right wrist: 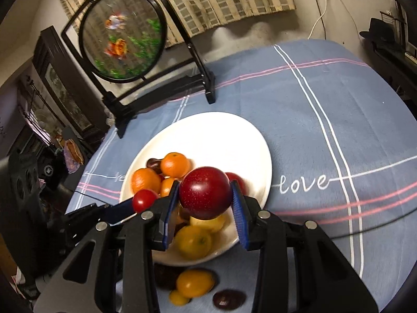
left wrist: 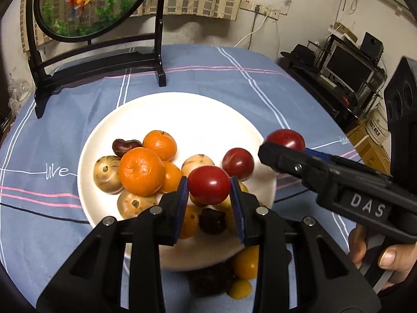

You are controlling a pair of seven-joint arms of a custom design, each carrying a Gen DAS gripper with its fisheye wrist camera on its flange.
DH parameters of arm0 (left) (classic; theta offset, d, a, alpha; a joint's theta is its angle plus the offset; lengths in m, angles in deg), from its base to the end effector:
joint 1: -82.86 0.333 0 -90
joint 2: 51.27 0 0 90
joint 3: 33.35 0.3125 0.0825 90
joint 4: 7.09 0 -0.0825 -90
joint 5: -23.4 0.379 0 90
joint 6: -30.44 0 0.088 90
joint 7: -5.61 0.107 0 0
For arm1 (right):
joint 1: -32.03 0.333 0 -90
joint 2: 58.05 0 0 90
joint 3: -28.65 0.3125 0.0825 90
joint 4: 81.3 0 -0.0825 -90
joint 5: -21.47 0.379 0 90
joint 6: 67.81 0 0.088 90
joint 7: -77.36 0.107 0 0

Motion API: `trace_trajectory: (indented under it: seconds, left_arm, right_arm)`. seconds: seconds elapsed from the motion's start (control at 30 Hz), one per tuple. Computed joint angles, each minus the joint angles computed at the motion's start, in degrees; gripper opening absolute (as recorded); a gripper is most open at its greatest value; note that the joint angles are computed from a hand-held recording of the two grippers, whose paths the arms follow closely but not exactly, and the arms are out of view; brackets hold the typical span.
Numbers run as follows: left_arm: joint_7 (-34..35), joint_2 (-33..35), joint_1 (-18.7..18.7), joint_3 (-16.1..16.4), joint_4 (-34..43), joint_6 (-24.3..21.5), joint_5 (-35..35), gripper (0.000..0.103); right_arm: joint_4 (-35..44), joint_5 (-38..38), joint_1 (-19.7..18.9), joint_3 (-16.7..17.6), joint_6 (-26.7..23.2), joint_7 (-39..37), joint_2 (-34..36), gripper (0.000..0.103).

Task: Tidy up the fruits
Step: 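Place the tomato on the plate with the left gripper while the right places the red plum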

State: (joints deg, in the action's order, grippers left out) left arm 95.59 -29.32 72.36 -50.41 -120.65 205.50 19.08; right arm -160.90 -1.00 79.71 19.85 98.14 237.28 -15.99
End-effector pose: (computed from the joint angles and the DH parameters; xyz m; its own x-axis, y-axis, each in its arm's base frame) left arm 0.5892 -0.2821 0.3620 -0.3902 -0.9062 0.1629 -0.7449 0.2068 -0.6343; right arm 0.5642 0.5271 0.3641 0.0433 -0.9075 -0.4178 -0.7638 0.2395 -0.5994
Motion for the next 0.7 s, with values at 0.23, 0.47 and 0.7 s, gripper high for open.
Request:
trace_trajectory:
  seconds: [0.23, 0.47, 0.7]
  left_arm:
    - [-5.0, -0.4, -4.7, 6.2, -1.3, 4.9, 3.7, 0.062]
    - [-9.2, -5.5, -10.8, 14.1, -9.0, 10.0, 9.0, 0.079]
    - [-7.7, -9.0, -2.2, 5.9, -14.4, 10.8, 7.9, 0.081]
  right_arm:
    - [9.1, 3.5, -3.4, 4.2, -4.6, -7.1, 5.5, 0.039]
    - [24.4, 6.6, -3.9, 5.1, -14.7, -12.2, 14.1, 0.039]
    - [20.3, 5.8, -1.9, 2.1, -11.9, -7.3, 11.9, 0.061]
